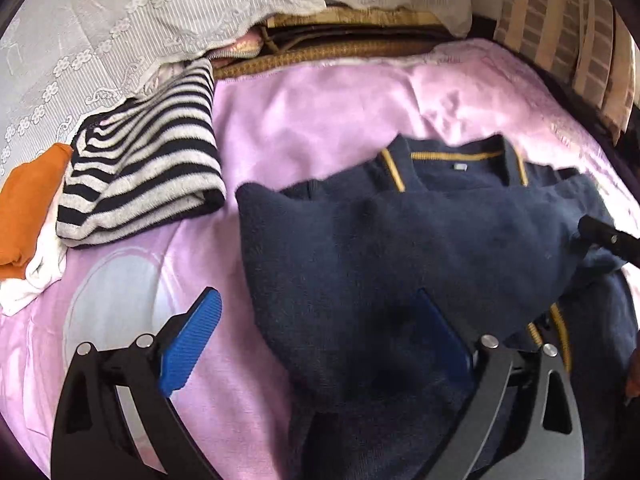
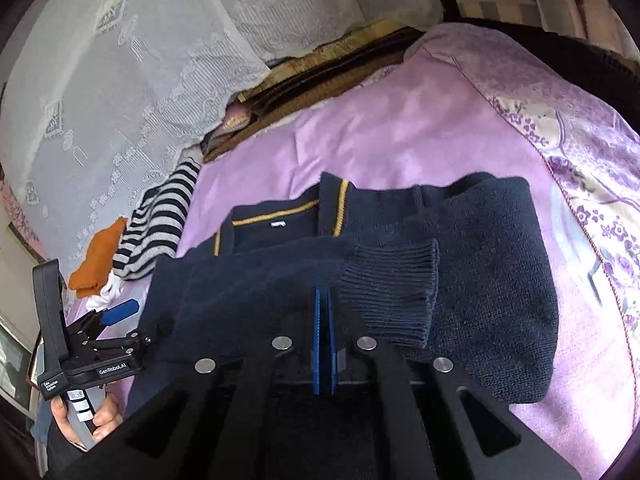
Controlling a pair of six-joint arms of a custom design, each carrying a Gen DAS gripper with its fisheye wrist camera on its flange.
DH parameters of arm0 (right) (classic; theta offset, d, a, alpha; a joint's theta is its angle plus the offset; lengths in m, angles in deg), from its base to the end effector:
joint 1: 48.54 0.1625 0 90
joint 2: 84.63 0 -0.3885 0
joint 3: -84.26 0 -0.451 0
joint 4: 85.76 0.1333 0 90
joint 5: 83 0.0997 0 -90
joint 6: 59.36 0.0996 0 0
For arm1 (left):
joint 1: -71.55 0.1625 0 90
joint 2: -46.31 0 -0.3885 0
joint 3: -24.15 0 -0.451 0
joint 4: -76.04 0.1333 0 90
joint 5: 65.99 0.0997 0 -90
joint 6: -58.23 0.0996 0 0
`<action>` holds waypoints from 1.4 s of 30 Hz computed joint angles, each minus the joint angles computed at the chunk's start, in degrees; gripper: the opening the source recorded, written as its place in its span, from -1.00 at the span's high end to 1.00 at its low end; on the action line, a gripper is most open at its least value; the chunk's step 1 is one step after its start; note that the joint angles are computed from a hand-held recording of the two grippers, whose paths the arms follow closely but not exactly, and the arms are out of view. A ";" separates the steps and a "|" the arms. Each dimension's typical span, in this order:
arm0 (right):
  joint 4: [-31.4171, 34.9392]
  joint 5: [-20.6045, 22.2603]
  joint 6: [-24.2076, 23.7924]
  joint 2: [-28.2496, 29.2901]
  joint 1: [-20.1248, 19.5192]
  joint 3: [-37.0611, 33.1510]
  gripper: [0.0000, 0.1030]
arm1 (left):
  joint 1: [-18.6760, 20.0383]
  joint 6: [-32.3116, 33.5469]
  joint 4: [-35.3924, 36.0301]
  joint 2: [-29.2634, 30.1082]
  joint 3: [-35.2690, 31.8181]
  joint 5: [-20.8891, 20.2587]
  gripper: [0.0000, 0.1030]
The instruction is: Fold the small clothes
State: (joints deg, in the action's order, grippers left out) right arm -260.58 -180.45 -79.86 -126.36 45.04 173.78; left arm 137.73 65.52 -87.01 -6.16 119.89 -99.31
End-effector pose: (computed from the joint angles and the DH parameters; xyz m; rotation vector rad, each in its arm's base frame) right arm 0.1659 -0.7231 0.0682 0.5215 -2.7363 0.8958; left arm -0.0760 -0.7084 0.1635 0.2770 2.1344 -0.7258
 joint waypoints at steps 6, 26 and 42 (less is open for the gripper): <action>3.58 2.66 2.86 -0.23 -1.56 -0.55 1.00 | 1.71 -4.71 3.13 -1.44 0.29 -3.83 -0.92; -13.72 0.71 -0.15 -10.30 -0.05 20.63 0.08 | -6.60 -3.79 -7.33 -10.86 20.82 4.58 -0.90; -17.59 -1.09 -4.44 -19.63 -1.22 34.89 -0.06 | -10.88 -9.70 -3.59 -21.04 33.75 3.68 -0.90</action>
